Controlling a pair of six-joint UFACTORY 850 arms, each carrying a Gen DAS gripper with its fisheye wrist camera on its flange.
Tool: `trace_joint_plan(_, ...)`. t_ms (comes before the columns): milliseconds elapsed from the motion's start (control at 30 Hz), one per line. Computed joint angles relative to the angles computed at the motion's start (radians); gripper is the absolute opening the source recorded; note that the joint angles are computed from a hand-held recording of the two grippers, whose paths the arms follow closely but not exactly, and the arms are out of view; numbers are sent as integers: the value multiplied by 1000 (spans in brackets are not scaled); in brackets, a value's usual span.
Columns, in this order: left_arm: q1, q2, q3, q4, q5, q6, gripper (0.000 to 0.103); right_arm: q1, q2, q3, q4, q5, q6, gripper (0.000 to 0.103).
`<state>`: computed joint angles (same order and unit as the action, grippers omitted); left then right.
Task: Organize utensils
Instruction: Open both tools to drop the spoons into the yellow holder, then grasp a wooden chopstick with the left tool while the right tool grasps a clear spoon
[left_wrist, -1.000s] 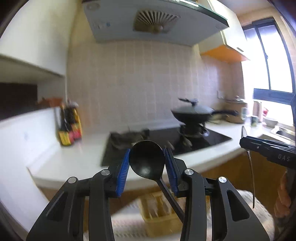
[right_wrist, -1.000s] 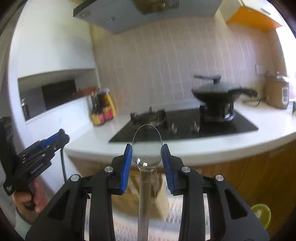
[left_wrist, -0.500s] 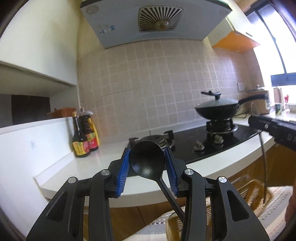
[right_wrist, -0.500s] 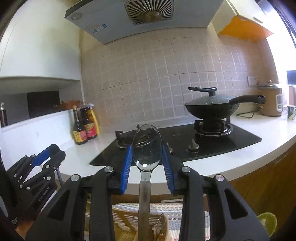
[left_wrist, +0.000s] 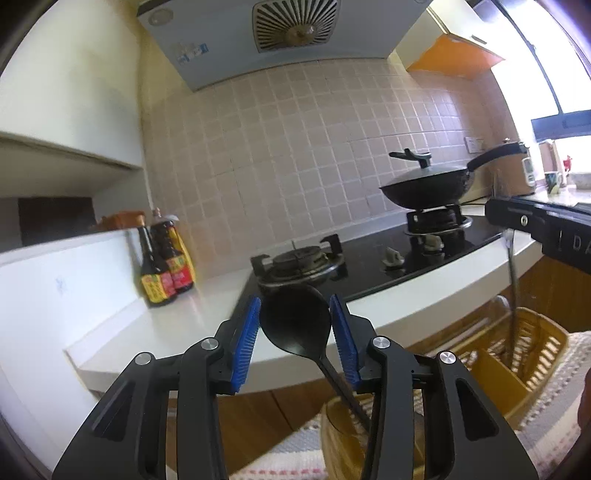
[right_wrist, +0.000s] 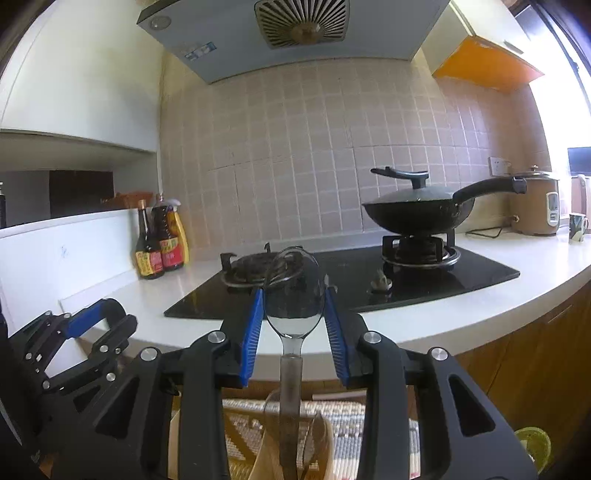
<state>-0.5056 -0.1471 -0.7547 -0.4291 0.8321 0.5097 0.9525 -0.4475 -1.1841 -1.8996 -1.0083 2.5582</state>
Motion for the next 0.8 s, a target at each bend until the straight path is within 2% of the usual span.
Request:
trace_joint_plan(33, 6, 11, 7, 20, -18, -25, 42, 2, 10, 10, 2, 11, 5, 45)
trace_joint_plan(233, 50, 101, 51, 155, -137, -199, 45, 35, 76, 59, 78, 62, -48, 44)
trace_joint_plan(433, 99, 225, 108, 441, -272, -528, 46, 83, 139, 78, 250, 128, -182, 44)
trace_joint_plan(600, 101, 302, 143, 670, -370, -762, 46, 99, 167, 70, 478, 217, -374, 44)
trace_joint_plan(800, 62, 320, 174, 916, -493, -1001, 47, 71, 160, 85, 772, 407, -590, 44)
